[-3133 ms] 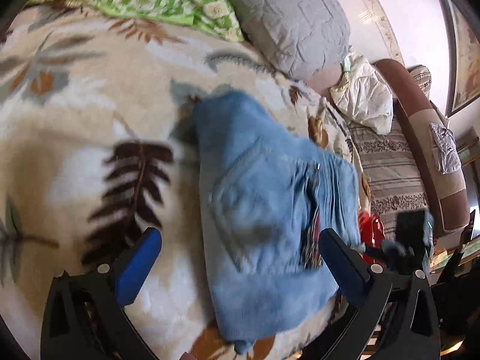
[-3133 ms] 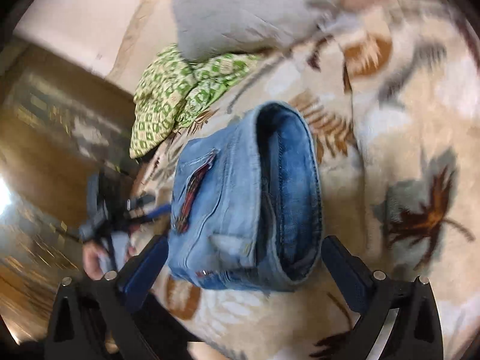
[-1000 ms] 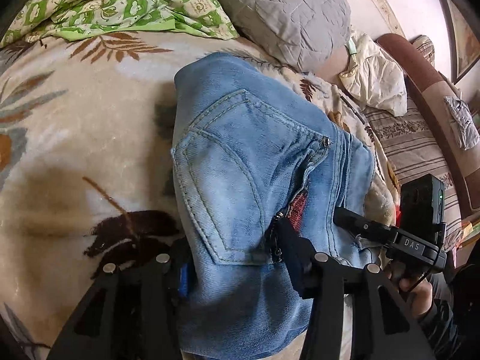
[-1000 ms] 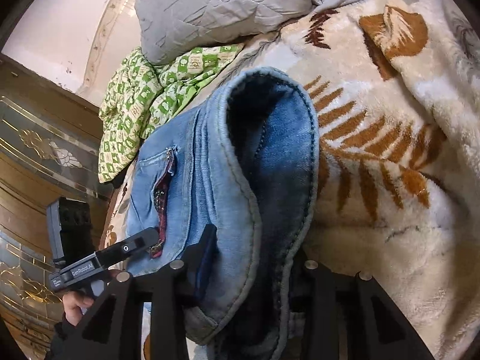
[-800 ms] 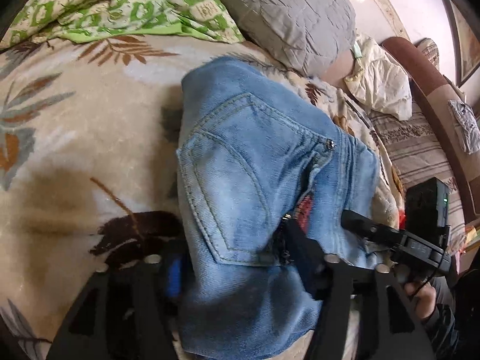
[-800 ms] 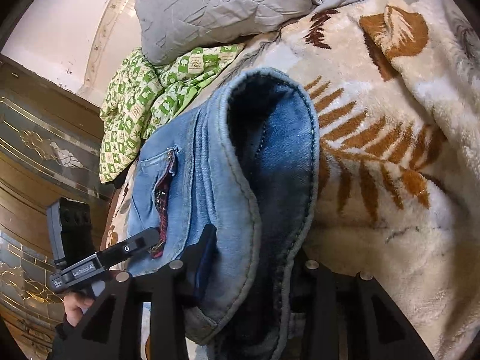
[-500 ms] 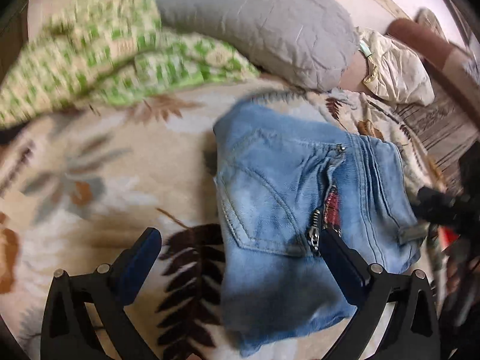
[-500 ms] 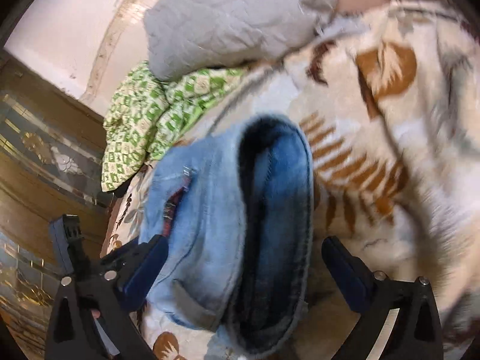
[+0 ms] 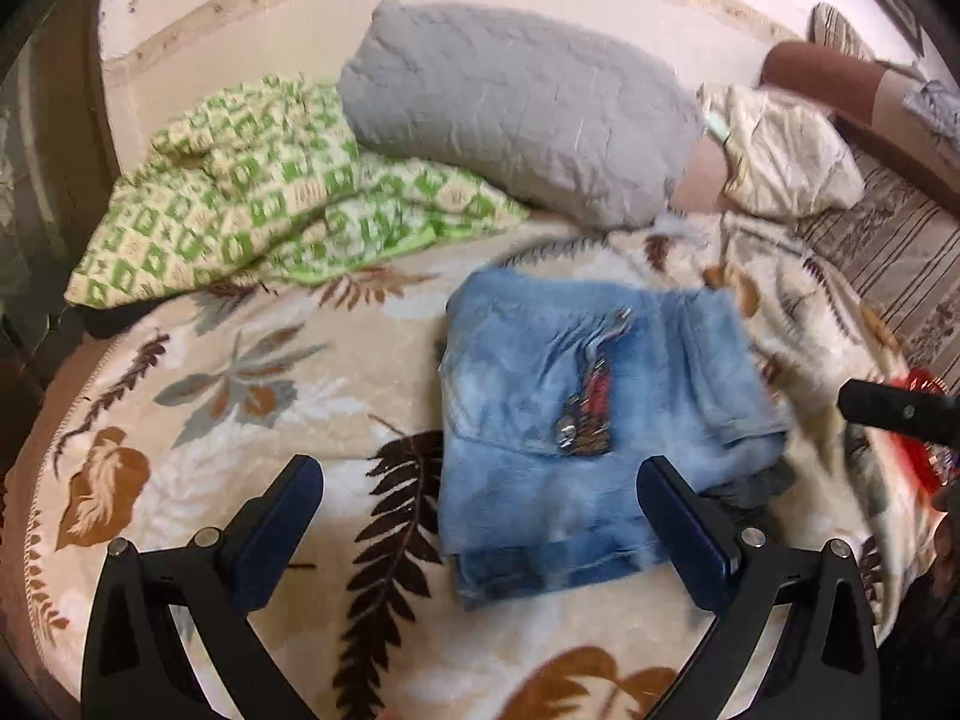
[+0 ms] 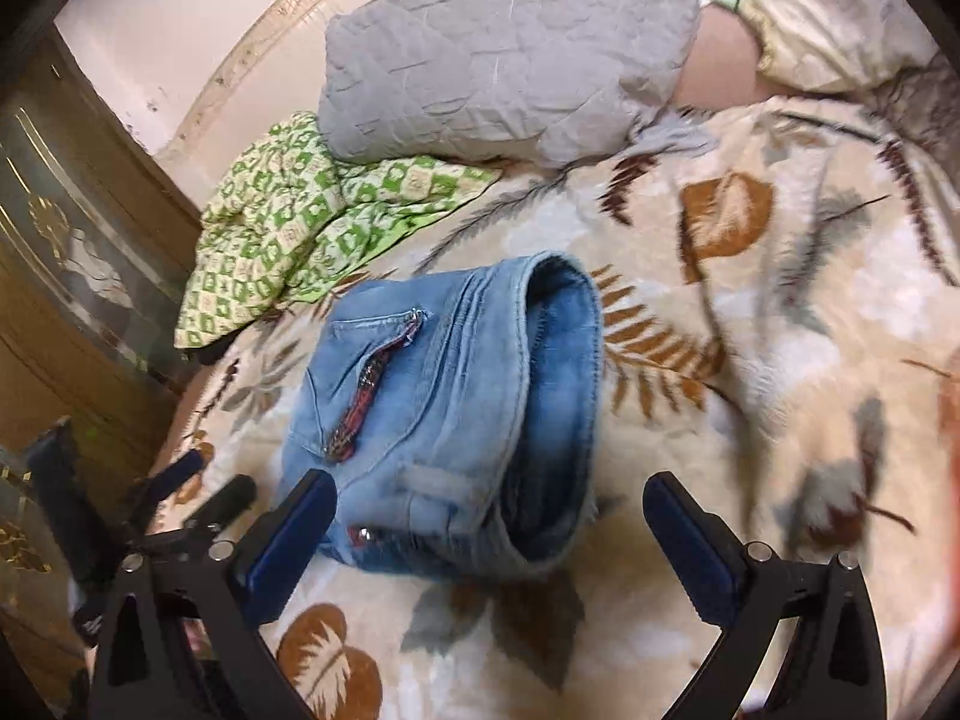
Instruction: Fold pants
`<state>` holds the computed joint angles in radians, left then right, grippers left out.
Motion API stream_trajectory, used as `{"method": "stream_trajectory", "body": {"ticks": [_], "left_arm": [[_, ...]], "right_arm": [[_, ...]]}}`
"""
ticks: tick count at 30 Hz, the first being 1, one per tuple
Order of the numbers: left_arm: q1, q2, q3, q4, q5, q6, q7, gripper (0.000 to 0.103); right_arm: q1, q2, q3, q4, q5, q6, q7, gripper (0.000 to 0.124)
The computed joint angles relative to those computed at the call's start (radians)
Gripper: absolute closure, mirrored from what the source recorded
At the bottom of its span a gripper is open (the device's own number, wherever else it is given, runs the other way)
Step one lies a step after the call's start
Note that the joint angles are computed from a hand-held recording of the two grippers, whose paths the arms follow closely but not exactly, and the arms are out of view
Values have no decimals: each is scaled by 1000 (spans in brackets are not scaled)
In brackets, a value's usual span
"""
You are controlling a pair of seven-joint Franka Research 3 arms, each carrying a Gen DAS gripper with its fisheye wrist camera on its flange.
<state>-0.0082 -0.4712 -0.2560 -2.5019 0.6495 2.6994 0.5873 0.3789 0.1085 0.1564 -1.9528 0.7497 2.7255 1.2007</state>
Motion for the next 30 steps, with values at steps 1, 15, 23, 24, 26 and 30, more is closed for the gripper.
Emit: {"method": "stream_trajectory", "body": {"ticks": [1,15,23,24,26,30], "left_arm": [[-1,-24,-13,3,4,-17,-9,0],[-48,-277,-150,40,27,-249,-111,0],[-151,-359,-175,-29,-2,-349,-232,0],[-167,-357,-163,-37,-13,-348,-234,0],[-202,-350,-133,-53,-44,-348,-216,0],[-209,-356,-131,-59,-45,-361,-210,0]], "right_arm": [[5,-27,-3,-22,-24,17,22,21],[-122,-441,116,-346,-668,206,597,21],[-118,-558,158,-504,-731,185,699,21],[-126,-567,171,-518,-741,190,716,21],[-116,-573,166,-528,-748,186,714,21],[-127,-582,169,-532,-762,191,737,21]]}}
